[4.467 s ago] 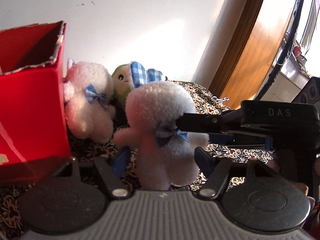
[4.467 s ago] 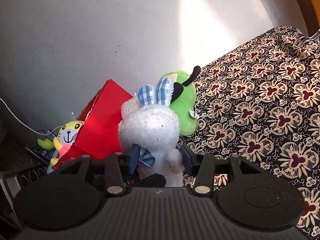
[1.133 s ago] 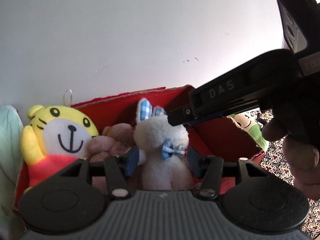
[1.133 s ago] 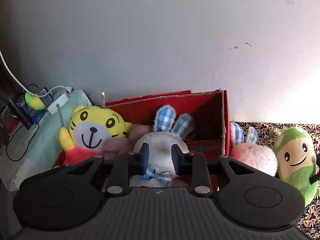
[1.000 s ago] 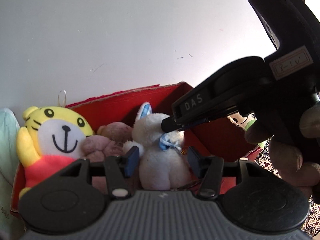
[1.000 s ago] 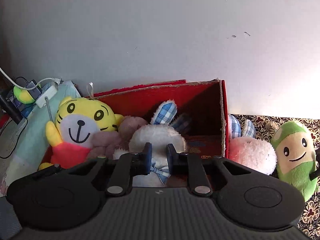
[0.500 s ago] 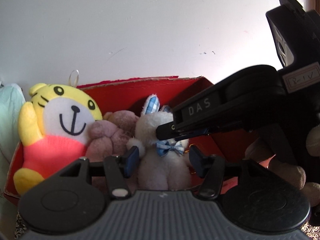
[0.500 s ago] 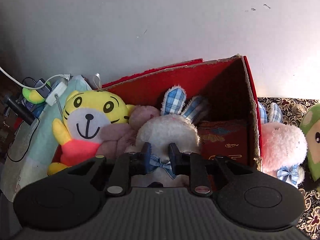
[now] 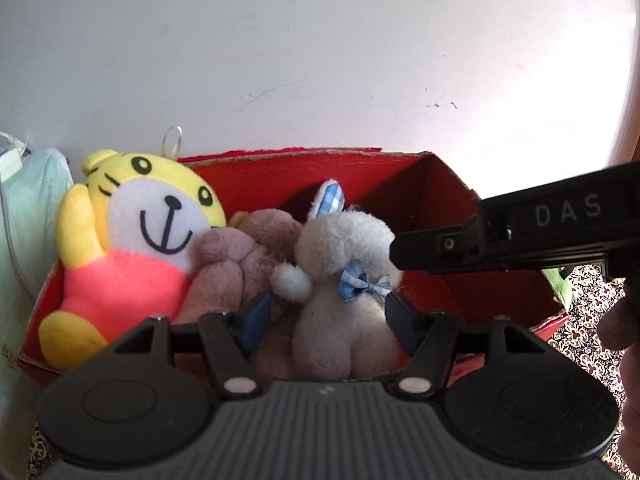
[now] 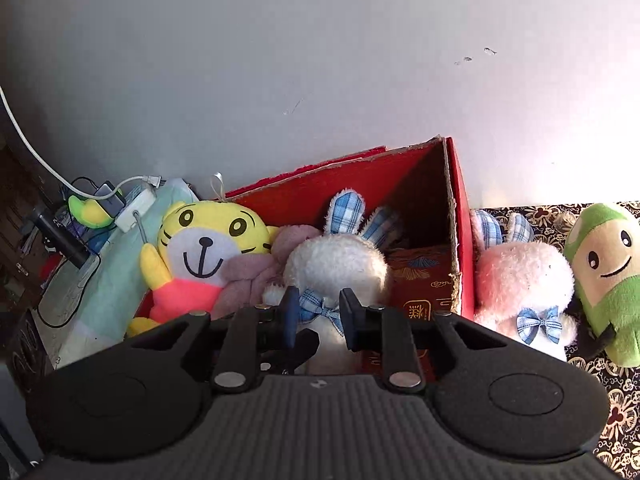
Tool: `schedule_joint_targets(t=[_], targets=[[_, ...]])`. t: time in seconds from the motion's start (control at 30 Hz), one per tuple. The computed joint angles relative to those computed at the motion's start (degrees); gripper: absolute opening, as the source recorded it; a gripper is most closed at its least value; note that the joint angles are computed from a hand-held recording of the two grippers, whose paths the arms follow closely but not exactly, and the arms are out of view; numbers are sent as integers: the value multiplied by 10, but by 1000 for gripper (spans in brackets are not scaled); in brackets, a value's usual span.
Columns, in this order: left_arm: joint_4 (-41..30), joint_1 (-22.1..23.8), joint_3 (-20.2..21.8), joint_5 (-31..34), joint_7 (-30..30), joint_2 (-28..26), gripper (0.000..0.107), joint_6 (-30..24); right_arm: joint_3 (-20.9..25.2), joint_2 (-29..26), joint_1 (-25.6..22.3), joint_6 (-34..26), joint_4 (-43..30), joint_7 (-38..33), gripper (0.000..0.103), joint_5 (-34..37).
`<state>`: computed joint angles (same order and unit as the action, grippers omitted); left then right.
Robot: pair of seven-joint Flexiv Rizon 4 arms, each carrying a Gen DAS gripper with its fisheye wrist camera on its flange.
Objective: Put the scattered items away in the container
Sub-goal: 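Lower the white bunny into the box beside the teddy bear, then open both grippers to release the bunny and withdraw from the box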
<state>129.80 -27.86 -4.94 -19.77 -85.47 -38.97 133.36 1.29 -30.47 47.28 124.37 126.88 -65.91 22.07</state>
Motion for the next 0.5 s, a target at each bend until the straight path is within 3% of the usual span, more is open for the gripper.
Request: schedule_joint_targets(t=[0.23, 0.3, 0.5], targets=[[-2, -75, 30, -121, 37, 14, 69, -32, -45, 3, 58, -3, 1, -40, 25, 66], [-6, -95, 37, -159, 52, 16, 70, -39, -43, 2, 55, 1, 4, -38, 17, 75], [-15, -135, 43, -252, 90, 20, 72, -63, -7, -4, 19, 32, 11, -22, 10, 68]])
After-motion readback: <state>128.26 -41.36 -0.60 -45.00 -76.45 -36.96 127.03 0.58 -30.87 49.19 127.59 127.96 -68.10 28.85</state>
